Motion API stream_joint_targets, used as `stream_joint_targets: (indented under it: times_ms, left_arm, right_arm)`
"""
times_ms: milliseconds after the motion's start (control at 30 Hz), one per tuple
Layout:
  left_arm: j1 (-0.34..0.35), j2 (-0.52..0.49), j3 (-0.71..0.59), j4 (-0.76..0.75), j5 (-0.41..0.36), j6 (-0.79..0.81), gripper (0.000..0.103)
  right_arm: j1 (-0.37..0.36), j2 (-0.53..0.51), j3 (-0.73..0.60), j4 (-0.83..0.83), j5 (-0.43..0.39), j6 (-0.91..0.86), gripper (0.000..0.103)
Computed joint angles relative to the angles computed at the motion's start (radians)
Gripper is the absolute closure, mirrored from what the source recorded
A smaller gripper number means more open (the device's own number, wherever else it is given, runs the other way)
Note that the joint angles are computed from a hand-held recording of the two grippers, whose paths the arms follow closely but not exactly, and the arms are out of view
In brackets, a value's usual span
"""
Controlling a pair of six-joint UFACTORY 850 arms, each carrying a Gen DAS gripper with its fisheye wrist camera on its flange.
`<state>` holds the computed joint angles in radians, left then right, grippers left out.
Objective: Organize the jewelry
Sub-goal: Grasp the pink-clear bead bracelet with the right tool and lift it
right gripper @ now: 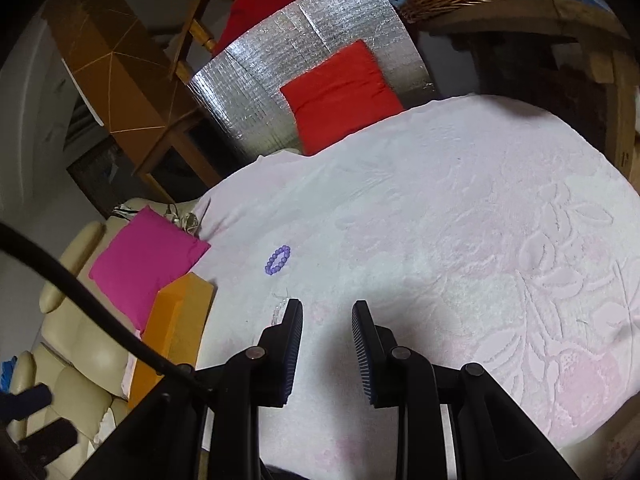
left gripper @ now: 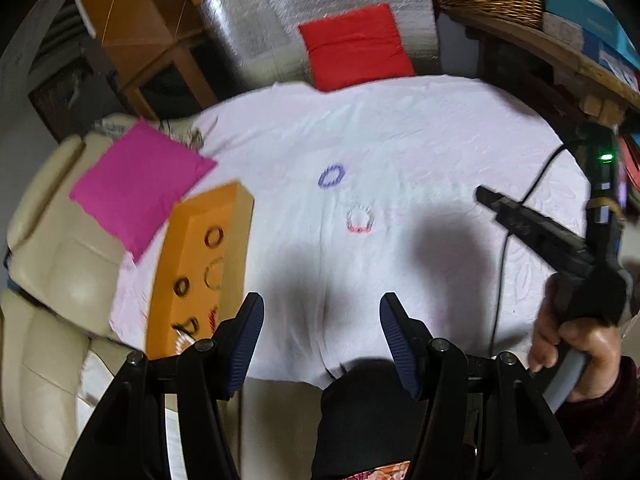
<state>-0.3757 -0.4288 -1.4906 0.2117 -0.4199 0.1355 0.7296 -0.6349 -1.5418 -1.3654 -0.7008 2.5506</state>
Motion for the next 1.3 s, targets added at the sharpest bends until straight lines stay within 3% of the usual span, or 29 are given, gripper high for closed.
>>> stream_joint_targets:
  times_ms: [133,433,500,533,567,633,767,933,1233,1300]
  left_arm:
    - [0.025,-0.068,-0.036,-0.060,-0.037,0.017,0.042]
    - [0.097,-0.162,-0.115,-0.210,-0.102,0.030,0.042]
    - [0.111,-0.174,-0.136,-0.204,-0.105,0.004,0.042]
    - [0.118,-0.176,-0.143,-0.209,-0.101,0.008,0.042]
    - [0.124,-0.175,-0.144,-0.204,-0.086,0.012,0.042]
    - [0.132,-0.181,-0.152,-0.139,-0.058,-0.033,0.042]
    - [0.156,-0.218,-0.199,-0.008,-0.034,-0.173,0.042]
    - [0.177,-0.258,-0.249,0.039,-0.005,-0.176,0.042]
    - [0.179,-0.373,-0.402,-0.121,-0.027,0.026,0.042]
    - [0.178,-0.397,-0.433,-0.173,-0.038,0.087,0.041]
  right_arm:
    - [-0.014,-0.004,0.005,0.041,0.042,-0.020,0.075]
    - [-0.005,-0.034,-0.068,0.232,0.003,-0.288,0.075]
    - [0.004,-0.016,-0.047,0.151,0.026,-0.212,0.075]
    - [0.011,-0.013,-0.035,0.088,0.028,-0.167,0.070]
    - [0.018,-0.018,-0.026,0.024,0.026,-0.129,0.064]
    - [0.022,-0.039,-0.020,-0.060,0.034,-0.078,0.063]
    - [-0.010,-0.109,-0.109,0.021,0.140,-0.181,0.063]
    - [-0.007,-0.153,-0.176,0.005,0.144,-0.258,0.063]
    - [-0.056,-0.250,-0.331,0.192,0.158,-0.484,0.063]
    - [-0.074,-0.280,-0.374,0.311,0.161,-0.587,0.063]
